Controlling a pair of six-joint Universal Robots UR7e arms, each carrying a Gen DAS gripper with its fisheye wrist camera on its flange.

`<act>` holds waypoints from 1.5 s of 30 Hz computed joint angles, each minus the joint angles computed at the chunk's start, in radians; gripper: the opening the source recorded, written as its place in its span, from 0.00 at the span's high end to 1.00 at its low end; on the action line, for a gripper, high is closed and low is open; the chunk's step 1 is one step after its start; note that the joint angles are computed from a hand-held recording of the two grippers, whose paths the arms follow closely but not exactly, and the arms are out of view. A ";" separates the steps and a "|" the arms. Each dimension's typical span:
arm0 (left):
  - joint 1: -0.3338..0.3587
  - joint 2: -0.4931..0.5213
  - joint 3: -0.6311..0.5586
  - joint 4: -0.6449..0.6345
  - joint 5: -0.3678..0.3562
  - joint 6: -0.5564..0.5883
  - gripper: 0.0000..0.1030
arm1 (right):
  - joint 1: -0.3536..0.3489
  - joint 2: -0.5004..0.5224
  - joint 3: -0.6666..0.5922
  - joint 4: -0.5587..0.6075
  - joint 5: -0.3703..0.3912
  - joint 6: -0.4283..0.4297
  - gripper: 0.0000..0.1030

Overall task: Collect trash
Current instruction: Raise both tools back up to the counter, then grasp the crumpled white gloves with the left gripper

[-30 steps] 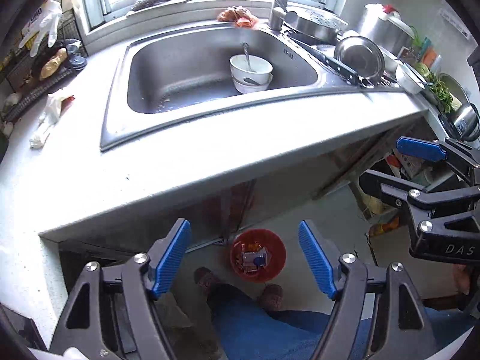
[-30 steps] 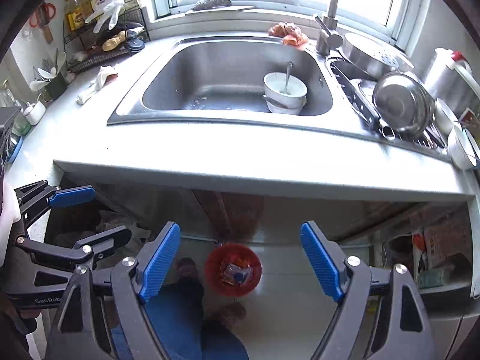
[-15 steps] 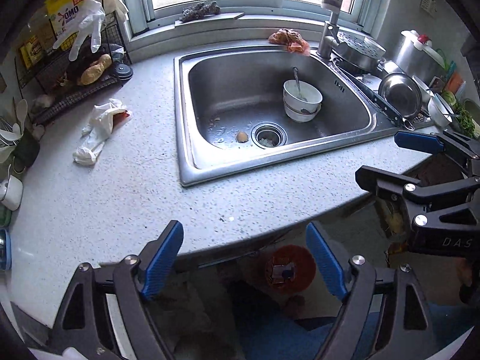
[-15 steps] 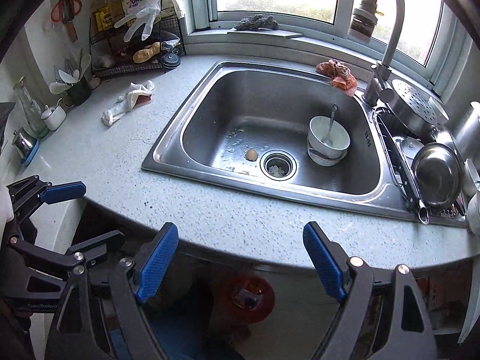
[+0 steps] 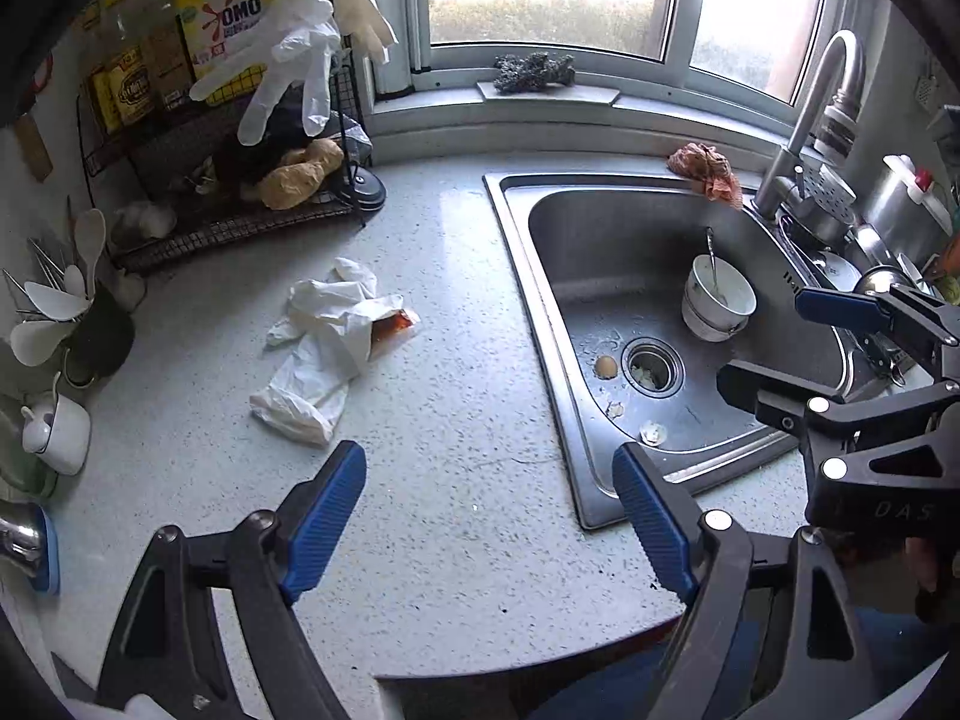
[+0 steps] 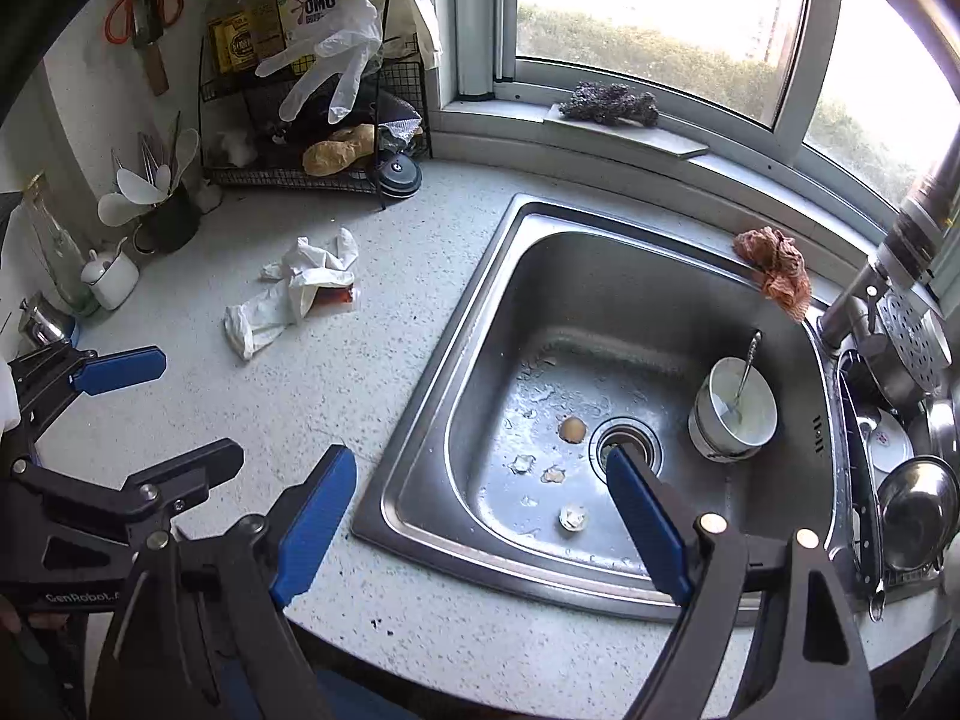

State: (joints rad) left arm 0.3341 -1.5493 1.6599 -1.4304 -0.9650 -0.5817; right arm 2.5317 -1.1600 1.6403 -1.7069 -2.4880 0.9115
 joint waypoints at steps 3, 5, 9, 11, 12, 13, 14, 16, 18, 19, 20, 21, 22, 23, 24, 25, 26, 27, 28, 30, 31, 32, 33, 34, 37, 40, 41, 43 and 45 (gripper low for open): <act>0.049 0.013 -0.030 0.004 0.023 0.033 0.19 | -0.024 0.038 -0.027 -0.046 0.002 -0.056 0.18; 0.078 0.020 -0.045 0.004 0.033 0.052 0.19 | -0.041 0.065 -0.047 -0.071 0.008 -0.091 0.18; 0.137 0.036 -0.071 0.010 0.052 0.085 0.19 | -0.067 0.114 -0.083 -0.097 0.022 -0.132 0.18; 0.166 0.043 -0.080 0.005 0.056 0.107 0.19 | -0.080 0.137 -0.101 -0.101 0.028 -0.145 0.18; 0.175 0.045 -0.081 -0.001 0.061 0.119 0.18 | -0.086 0.147 -0.109 -0.102 0.032 -0.149 0.18; 0.186 0.048 -0.081 -0.005 0.070 0.130 0.18 | -0.092 0.157 -0.116 -0.105 0.036 -0.154 0.18; 0.198 0.052 -0.083 -0.009 0.070 0.142 0.17 | -0.097 0.166 -0.122 -0.105 0.038 -0.157 0.18; 0.224 0.065 -0.094 -0.004 0.060 0.160 0.16 | -0.109 0.183 -0.136 -0.096 0.040 -0.158 0.18; 0.244 0.084 -0.106 0.015 0.066 0.153 0.15 | -0.121 0.194 -0.147 -0.074 0.045 -0.145 0.18; 0.255 0.089 -0.108 0.013 0.065 0.161 0.15 | -0.127 0.198 -0.152 -0.063 0.048 -0.136 0.18; 0.266 0.096 -0.111 0.012 0.060 0.168 0.15 | -0.134 0.201 -0.157 -0.057 0.051 -0.132 0.18; 0.277 0.102 -0.115 0.007 0.053 0.179 0.15 | -0.140 0.206 -0.162 -0.050 0.051 -0.129 0.18; 0.287 0.110 -0.120 0.001 0.044 0.190 0.15 | -0.146 0.211 -0.169 -0.040 0.052 -0.124 0.18; 0.297 0.119 -0.125 -0.004 0.038 0.199 0.15 | -0.151 0.214 -0.174 -0.035 0.054 -0.120 0.18; 0.308 0.128 -0.131 -0.015 0.030 0.213 0.15 | -0.155 0.217 -0.179 -0.028 0.056 -0.112 0.18; 0.320 0.138 -0.136 -0.030 0.015 0.231 0.15 | -0.160 0.219 -0.185 -0.017 0.056 -0.102 0.18; 0.330 0.150 -0.144 -0.038 0.004 0.244 0.15 | -0.165 0.221 -0.190 -0.009 0.056 -0.094 0.18; 0.341 0.164 -0.152 -0.049 -0.003 0.257 0.15 | -0.170 0.222 -0.195 0.002 0.057 -0.083 0.18; 0.349 0.175 -0.158 -0.059 -0.013 0.274 0.15 | -0.177 0.224 -0.200 0.011 0.059 -0.075 0.18; 0.365 0.199 -0.172 -0.070 -0.031 0.299 0.15 | -0.190 0.226 -0.209 0.028 0.067 -0.059 0.18; 0.374 0.211 -0.178 -0.076 -0.041 0.310 0.15 | -0.196 0.229 -0.213 0.036 0.067 -0.051 0.18; 0.382 0.221 -0.184 -0.081 -0.051 0.319 0.15 | -0.200 0.230 -0.218 0.046 0.065 -0.042 0.18; 0.391 0.231 -0.190 -0.084 -0.059 0.327 0.15 | -0.204 0.232 -0.222 0.059 0.062 -0.033 0.18; 0.398 0.241 -0.194 -0.089 -0.064 0.335 0.15 | -0.207 0.234 -0.228 0.073 0.059 -0.024 0.18; 0.414 0.264 -0.212 -0.088 -0.070 0.344 0.15 | -0.221 0.238 -0.233 0.081 0.068 -0.016 0.18; 0.429 0.278 -0.227 -0.092 -0.068 0.336 0.15 | -0.230 0.243 -0.232 0.080 0.084 -0.011 0.18; 0.434 0.281 -0.230 -0.094 -0.068 0.337 0.15 | -0.232 0.245 -0.233 0.077 0.091 -0.015 0.18; 0.444 0.283 -0.238 -0.092 -0.078 0.346 0.15 | -0.235 0.251 -0.236 0.071 0.097 -0.025 0.18; 0.448 0.286 -0.242 -0.081 -0.068 0.345 0.15 | -0.235 0.258 -0.241 0.064 0.097 -0.035 0.18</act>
